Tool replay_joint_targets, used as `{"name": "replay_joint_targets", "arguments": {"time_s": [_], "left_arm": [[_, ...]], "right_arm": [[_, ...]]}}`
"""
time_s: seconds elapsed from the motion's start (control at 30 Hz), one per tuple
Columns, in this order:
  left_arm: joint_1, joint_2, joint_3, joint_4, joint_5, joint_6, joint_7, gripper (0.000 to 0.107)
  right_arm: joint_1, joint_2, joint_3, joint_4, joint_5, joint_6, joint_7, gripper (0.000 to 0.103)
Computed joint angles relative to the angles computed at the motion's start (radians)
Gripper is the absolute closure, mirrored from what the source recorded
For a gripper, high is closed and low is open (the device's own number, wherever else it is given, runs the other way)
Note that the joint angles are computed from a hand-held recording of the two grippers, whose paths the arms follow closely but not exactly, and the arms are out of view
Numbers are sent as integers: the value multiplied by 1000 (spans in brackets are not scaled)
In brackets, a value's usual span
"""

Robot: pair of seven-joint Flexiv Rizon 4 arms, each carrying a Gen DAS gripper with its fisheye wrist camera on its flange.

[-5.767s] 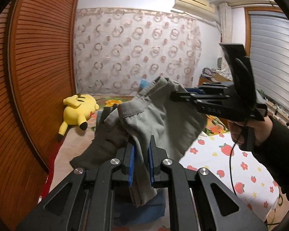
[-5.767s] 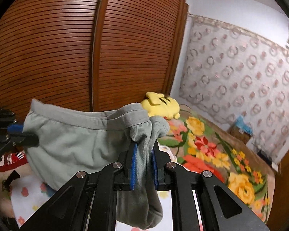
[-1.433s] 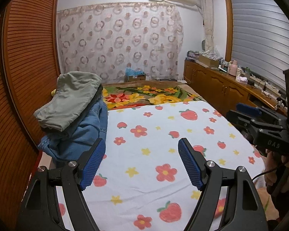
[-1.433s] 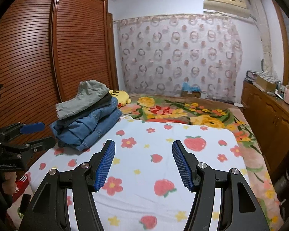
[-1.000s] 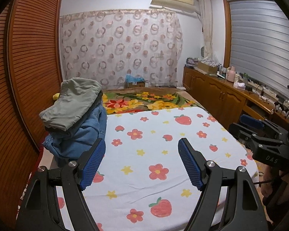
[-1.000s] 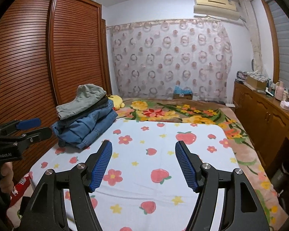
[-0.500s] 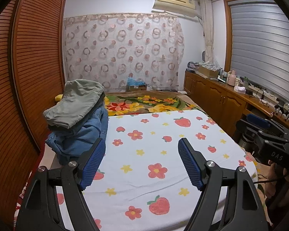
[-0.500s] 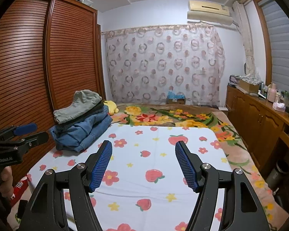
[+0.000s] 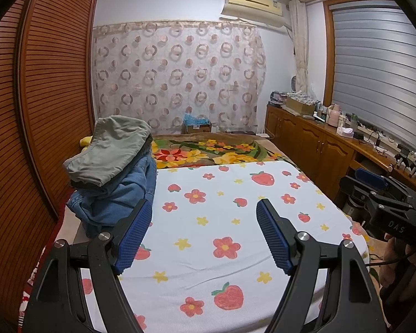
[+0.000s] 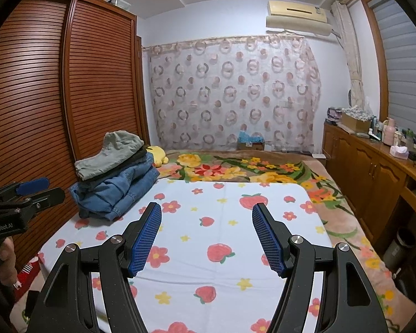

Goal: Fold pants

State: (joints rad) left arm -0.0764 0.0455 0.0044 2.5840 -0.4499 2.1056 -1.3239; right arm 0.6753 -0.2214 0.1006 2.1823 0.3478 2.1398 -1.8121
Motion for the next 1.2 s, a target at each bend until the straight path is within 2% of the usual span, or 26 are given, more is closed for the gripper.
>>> {"name": "replay_joint_targets", "arguments": {"time_s": [0.27, 0.33, 0.5, 1.2], "left_arm": [[4, 2, 8, 0, 26, -7, -18, 28], [1, 8, -9, 2, -14, -6, 8, 28], [-1, 6, -10, 3, -20, -1, 10, 28], [7, 6, 4, 1, 23, -7, -18, 28]], "right_arm": [[-5, -1, 2, 1, -5, 2, 2, 33], [-7, -2, 3, 1, -7, 4, 4, 33], [-7, -2, 2, 1, -9, 4, 4, 33], [-12, -10, 2, -4, -17, 9, 11, 33]]}}
